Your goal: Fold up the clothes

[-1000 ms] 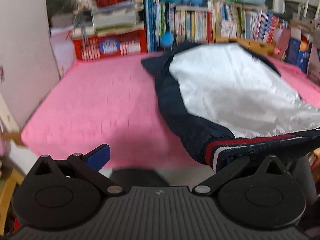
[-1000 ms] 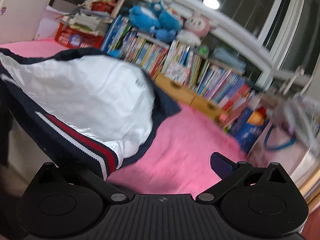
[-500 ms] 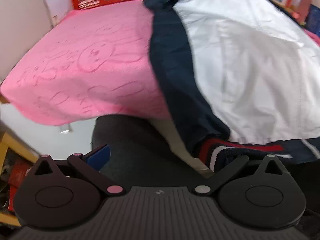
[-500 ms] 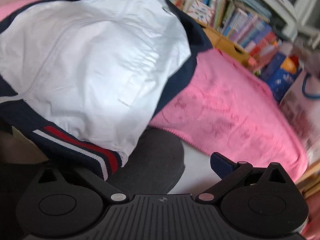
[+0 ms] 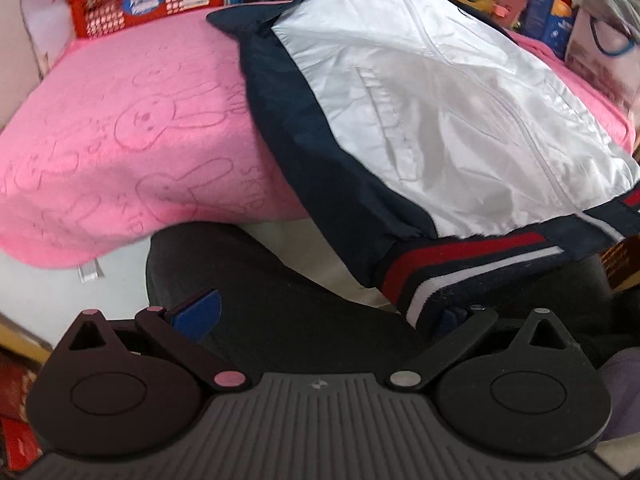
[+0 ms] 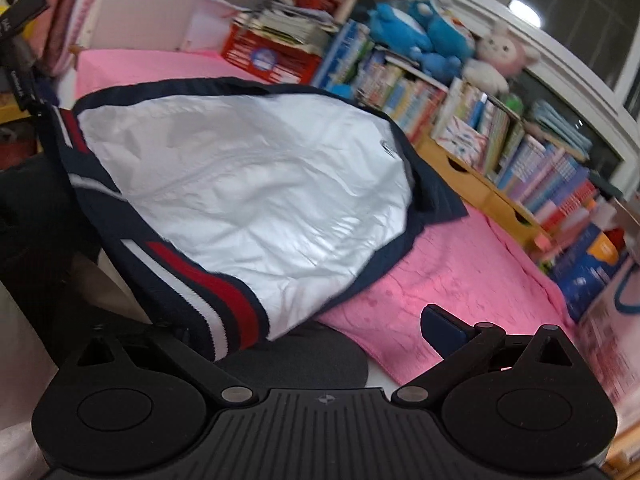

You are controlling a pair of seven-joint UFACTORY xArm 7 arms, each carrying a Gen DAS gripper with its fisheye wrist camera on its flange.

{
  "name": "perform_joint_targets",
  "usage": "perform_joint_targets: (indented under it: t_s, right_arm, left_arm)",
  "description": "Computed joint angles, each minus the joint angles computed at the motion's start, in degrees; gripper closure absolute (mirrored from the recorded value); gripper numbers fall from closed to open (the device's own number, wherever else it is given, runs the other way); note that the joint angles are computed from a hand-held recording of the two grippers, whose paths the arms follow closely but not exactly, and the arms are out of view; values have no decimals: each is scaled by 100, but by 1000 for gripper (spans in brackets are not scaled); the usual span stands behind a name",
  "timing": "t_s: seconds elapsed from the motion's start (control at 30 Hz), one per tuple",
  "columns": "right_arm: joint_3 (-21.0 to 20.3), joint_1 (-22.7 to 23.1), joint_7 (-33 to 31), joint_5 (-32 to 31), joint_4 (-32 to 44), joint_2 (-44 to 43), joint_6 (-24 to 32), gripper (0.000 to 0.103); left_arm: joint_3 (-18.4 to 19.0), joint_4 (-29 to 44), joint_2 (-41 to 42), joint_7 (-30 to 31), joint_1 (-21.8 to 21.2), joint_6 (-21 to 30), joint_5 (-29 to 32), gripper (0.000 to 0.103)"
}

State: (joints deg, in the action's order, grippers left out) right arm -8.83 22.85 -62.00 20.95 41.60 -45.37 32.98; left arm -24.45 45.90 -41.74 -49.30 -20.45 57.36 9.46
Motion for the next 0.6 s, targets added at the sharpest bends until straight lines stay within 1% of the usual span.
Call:
perform_joint_targets:
  t_s: [0.07, 0.13, 0.17, 0.23, 0.27, 0.3, 0.37, 0.4, 0.43, 0.47, 0.53, 0.6]
  right_arm:
    - [141, 125, 88, 134, -54, 286, -360, 0]
    - [486, 116, 378, 123, -168, 648, -876, 0]
    - [698, 26, 581, -2, -188, 838, -1080, 0]
    - [1138, -267, 1041, -442, -179, 1204, -1377, 0]
    - [1253, -379, 1140, -693, -206, 1267, -1432, 0]
    - [1179, -334, 1085, -819, -264, 1252, -1469, 0]
    - [762, -24, 805, -828, -376, 1104, -1434, 0]
    - [456, 201, 665, -658, -371, 963, -1270, 0]
    - [110, 496, 551, -336, -308, 826, -1052, 0]
    - [-218, 787, 453, 56, -217, 696, -816, 0]
    - [-854, 1385, 182, 953, 52, 534, -291, 0]
    - [-1441, 1859, -132, 1705, 392, 442, 409, 0]
  left_arm:
    - [-5, 63, 339, -26, 97, -159, 32, 0]
    - [9, 167, 745, -56, 162, -301, 89, 0]
    - [3, 249, 970, -61, 180, -308, 146, 0]
    - [-19, 422, 1322, -122, 183, -149, 293, 0]
    - [-27, 491, 1453, -169, 167, -43, 375, 0]
    - [5, 487, 1497, -223, 119, -21, 411, 0]
    - [98, 419, 1512, -385, 25, -107, 389, 0]
    - [174, 358, 1514, -510, -15, -294, 303, 0]
    - [311, 243, 1510, -551, -94, -662, 128, 0]
    - [503, 104, 1526, -463, -226, -1150, -152, 0]
    - [871, -104, 1595, -26, -548, -2019, -776, 0]
    - [1003, -191, 1578, 316, -692, -2368, -1093, 0]
